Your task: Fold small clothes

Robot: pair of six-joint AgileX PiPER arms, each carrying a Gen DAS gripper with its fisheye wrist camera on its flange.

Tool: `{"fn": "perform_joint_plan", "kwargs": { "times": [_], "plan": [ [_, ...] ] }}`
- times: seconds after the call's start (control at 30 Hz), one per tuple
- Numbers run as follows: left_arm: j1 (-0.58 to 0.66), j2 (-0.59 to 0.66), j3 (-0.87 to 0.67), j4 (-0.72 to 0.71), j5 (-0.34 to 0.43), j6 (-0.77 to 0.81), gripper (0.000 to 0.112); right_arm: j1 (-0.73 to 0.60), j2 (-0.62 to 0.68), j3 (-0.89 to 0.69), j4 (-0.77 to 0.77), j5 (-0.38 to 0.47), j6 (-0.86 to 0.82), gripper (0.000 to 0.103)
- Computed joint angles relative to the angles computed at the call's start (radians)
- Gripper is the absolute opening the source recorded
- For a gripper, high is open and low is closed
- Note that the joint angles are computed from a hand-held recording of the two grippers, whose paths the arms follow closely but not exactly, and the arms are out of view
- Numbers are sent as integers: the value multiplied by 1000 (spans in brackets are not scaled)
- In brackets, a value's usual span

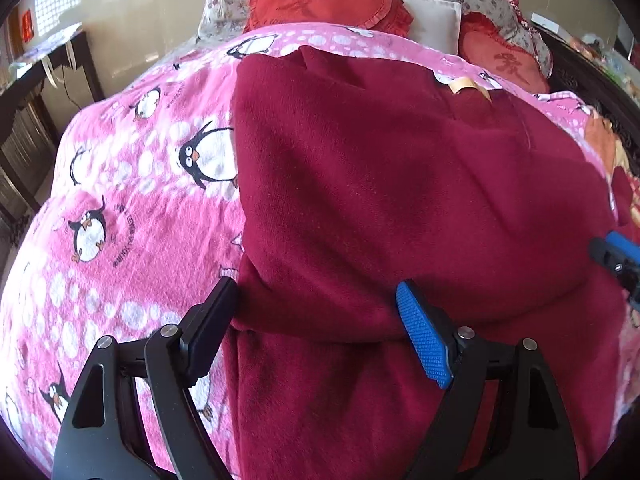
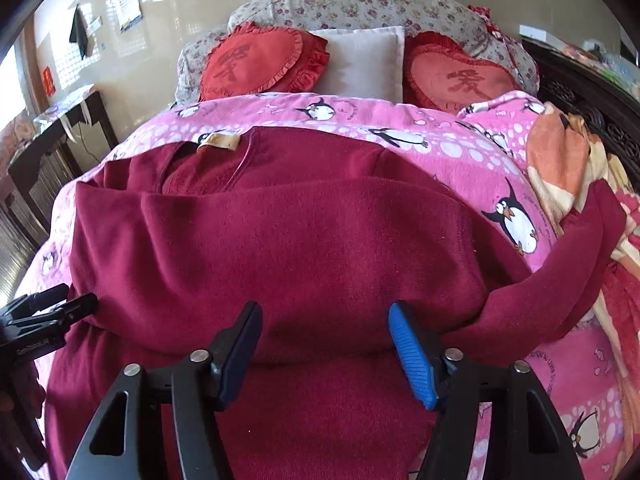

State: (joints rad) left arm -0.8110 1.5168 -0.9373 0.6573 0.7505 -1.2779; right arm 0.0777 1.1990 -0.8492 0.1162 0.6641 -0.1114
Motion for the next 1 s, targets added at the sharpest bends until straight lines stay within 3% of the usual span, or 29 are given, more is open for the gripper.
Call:
{"fn": "perform_joint_plan", "kwargs": {
  "times": [0.07, 0.17, 0.3, 0.47, 0.7, 0.83, 0.9, 0.93, 1.0],
  "plan": [
    [5, 4, 11, 9, -22, -16, 85, -1, -4, -8, 3, 17, -25, 68],
    [34, -3, 47, 11, -90, -44, 89, -130, -34, -29, 146, 68, -199, 68],
    [28, -1, 79, 68, -120, -144, 94, -475, -22, -93, 372, 145, -433, 68],
    [6, 13, 77, 115, -105, -194, 95, -700, 207, -316, 341, 186, -364, 68],
    [-2, 8, 102, 150, -116, -236, 97, -738, 523, -623, 243, 199, -126, 68],
    [-3, 17, 93, 149, -115, -230, 99, -750, 683, -784, 220, 267, -47, 67],
    [-2, 18, 92, 148, -116, -229, 100, -783, 732, -820, 279, 306, -59, 36],
    [-2, 18, 92, 148, -116, -229, 100, -810, 742, -820, 342, 320, -98, 11],
    [3, 19, 92, 145, -121, -223, 100, -849, 715, -776, 429, 312, -176, 7]
  ]
}}
